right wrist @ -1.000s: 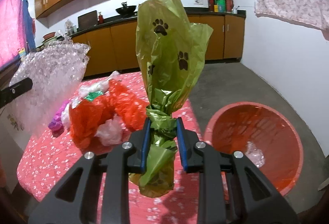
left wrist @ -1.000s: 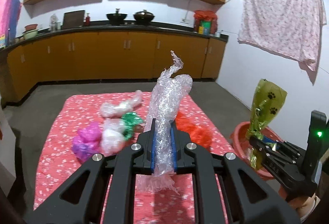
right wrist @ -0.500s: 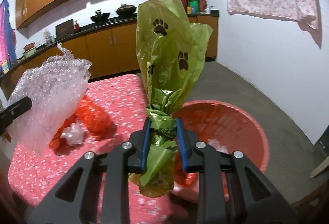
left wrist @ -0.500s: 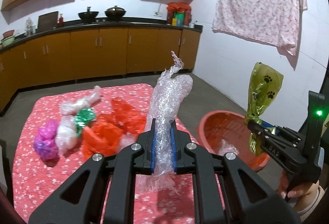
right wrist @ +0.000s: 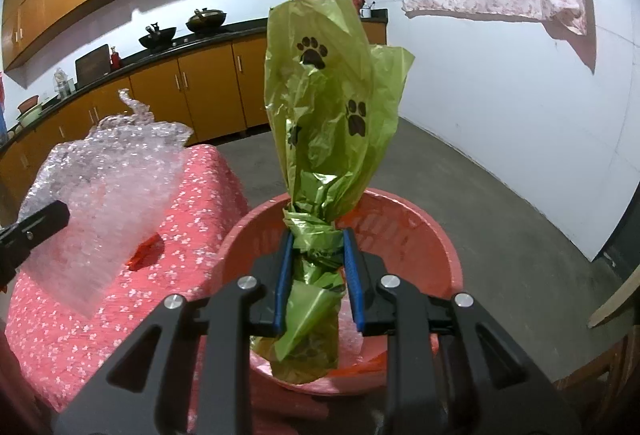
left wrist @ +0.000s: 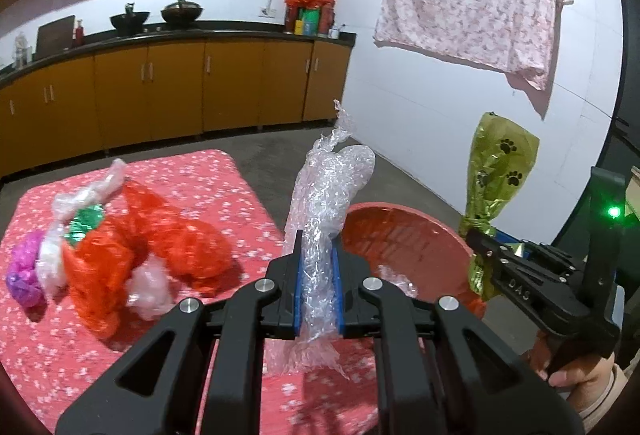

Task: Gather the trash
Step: 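Carry both bags over the orange basket and open both tools to drop them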

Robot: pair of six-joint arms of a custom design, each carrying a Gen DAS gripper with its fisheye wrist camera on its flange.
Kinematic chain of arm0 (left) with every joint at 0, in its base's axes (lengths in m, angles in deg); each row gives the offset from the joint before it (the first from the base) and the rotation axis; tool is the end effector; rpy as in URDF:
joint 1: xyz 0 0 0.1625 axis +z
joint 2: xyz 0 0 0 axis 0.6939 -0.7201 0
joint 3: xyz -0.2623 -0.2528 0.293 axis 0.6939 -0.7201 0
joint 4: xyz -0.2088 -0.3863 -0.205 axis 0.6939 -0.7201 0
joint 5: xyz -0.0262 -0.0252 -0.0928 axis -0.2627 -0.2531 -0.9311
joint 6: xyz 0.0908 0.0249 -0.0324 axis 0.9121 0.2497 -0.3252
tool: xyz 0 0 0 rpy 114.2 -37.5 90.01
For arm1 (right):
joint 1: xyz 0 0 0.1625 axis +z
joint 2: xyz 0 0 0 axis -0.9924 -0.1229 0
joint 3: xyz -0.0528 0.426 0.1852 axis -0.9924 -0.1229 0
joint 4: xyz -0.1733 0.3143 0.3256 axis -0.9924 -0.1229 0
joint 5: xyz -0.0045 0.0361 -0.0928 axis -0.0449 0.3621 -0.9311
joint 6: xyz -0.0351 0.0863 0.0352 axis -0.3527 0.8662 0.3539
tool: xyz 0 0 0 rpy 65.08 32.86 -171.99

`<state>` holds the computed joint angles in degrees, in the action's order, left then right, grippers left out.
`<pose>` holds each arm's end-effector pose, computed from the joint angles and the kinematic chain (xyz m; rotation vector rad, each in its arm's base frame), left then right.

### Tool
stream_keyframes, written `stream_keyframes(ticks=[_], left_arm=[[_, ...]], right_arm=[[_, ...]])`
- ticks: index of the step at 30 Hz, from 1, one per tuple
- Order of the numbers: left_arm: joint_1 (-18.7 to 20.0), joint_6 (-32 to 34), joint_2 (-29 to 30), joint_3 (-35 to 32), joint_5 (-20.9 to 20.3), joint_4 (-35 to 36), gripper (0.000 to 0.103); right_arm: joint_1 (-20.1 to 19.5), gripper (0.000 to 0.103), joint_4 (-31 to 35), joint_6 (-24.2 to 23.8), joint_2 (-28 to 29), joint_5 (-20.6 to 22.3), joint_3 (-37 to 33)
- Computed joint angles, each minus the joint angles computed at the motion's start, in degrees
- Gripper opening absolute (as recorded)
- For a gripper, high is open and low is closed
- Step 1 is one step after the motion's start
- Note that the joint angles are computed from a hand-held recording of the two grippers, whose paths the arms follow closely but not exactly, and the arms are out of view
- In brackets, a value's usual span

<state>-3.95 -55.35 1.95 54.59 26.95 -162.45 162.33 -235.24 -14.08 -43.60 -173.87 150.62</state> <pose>-0.2830 -0.5163 -0.0054 0.5119 2.2785 -1.2307 0.0196 -0.5454 0.2149 0.5794 -2.2476 1.1059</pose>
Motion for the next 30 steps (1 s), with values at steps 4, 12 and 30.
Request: stream_keyframes(ticks=[4,12,30], left_arm=[[0.7,0.16,1.31,-1.98,-1.98,1.27,0.012],[2.06,0.31,4.09,-6.01,-5.34,4.01,0.011],[5.52,1.17,8.41,-13.07,-11.55,10.33,0.012]], right_arm=[[-1.11,0.025,0.93,0.3,-0.25,0.22,-0.72],[-2.21,0.025,2.85,1.93,0.8,0.21,-3.17],[-3.91,0.029,8.67,3.72,2.46,2.51,-7.58]])
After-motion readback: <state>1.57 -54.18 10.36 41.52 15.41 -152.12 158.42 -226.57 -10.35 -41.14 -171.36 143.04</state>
